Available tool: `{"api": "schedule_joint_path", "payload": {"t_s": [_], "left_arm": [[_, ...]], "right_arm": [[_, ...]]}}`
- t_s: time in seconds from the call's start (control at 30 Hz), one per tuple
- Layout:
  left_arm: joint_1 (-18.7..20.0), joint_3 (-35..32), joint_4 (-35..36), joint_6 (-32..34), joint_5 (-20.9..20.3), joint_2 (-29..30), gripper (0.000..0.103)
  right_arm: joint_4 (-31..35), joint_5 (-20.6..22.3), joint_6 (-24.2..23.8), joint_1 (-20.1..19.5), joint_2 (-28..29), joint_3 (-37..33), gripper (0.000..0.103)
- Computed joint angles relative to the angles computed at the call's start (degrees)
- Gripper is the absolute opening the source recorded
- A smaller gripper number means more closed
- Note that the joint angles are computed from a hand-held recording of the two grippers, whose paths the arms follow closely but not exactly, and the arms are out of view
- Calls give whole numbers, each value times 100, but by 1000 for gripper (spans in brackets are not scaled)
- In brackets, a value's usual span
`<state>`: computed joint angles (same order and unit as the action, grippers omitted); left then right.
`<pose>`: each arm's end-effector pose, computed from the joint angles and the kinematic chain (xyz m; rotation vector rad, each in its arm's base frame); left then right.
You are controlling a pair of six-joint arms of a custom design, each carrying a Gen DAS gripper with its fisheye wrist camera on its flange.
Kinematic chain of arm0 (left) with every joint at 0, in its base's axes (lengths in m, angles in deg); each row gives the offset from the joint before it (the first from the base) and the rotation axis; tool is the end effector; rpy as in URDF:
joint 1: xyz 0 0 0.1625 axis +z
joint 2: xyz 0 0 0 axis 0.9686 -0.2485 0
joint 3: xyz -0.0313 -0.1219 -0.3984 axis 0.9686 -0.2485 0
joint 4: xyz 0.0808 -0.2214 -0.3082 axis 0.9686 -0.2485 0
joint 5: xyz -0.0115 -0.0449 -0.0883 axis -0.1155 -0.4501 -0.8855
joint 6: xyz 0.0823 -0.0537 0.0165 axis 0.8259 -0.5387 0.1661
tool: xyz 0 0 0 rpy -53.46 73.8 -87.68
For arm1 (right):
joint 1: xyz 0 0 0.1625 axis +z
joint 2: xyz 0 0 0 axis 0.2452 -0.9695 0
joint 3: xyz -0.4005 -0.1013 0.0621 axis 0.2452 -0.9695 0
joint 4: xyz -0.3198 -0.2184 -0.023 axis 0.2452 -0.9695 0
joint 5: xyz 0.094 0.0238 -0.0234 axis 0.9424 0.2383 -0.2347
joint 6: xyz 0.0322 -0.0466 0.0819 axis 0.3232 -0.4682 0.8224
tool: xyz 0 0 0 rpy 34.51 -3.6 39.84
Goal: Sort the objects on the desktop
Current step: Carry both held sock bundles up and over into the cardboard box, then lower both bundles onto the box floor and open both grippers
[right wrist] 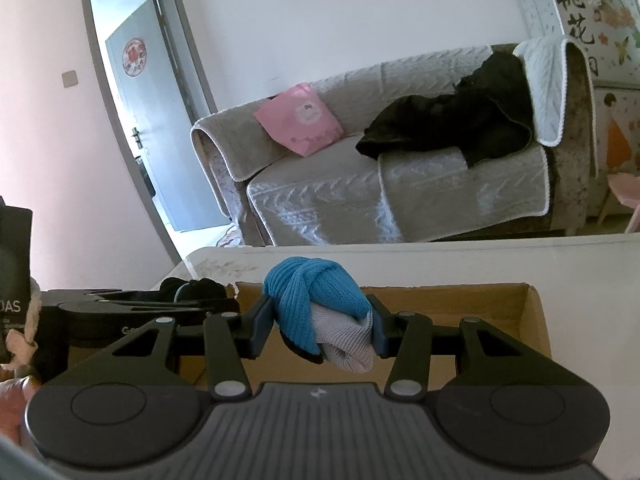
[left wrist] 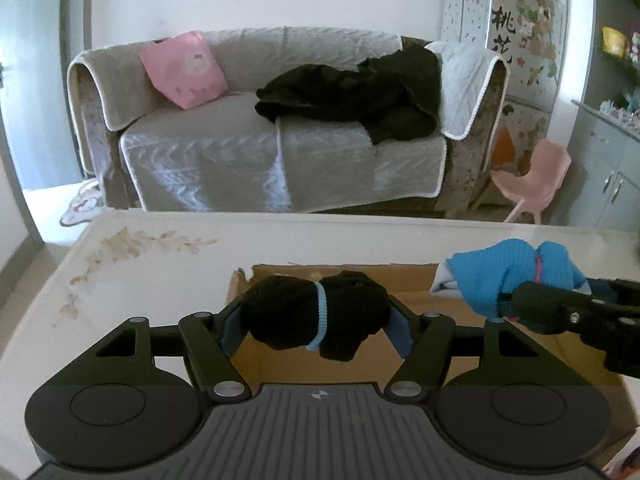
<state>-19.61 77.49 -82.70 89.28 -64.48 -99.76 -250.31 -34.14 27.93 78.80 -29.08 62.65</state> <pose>-0.2702 -0.7681 0.1597 0.5427 2.2416 -1.0565 0.1695 -0.7536 0.2106 0.7617 -2.5343 1.1940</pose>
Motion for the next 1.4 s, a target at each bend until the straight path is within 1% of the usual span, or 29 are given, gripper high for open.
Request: {"api": "schedule_joint_path", "payload": {"t_s": [0.03,0.1,0.13,0.17,0.3,0.43,0.5,0.6,0.7,1.0,1.27,1.33,1.4], "left_arm": [[18,-42,77,-42,-58,12,74],[16,-199,268,80,16,100,74],[10,-228,243,223,76,141,75],[23,-242,284,268,44,156,75],[105,-271,633,137,-121,188,75],[179,-479,1076,-94,-165,312,75],[216,-606,1387,-294,-197,344,75],[246,-712,1659,-468,-178,370,75],[227,-751,1824,-495,-77,391,75],[207,-893,2353,-736,62,439,76],[190,-933,2460,-762,116,459,78],[190,-952,2545,-795,112,457,79],[191,-963,2603,-825,129,452,83]], "right_arm": [[31,-29,26,18,-1,-24,45],[78,-26,30,22,1,-43,45],[87,-40,34,19,17,-59,45],[119,-72,51,15,40,-88,45],[208,-224,91,17,93,-123,45],[270,-394,87,32,122,-118,45],[370,-548,143,42,153,-168,45],[479,-789,284,57,194,-216,45],[609,-812,416,46,184,-242,45],[626,-896,380,85,180,-232,45],[715,-928,393,81,215,-290,45],[741,-940,397,81,204,-283,47],[633,-1014,403,104,207,-263,55]]}}
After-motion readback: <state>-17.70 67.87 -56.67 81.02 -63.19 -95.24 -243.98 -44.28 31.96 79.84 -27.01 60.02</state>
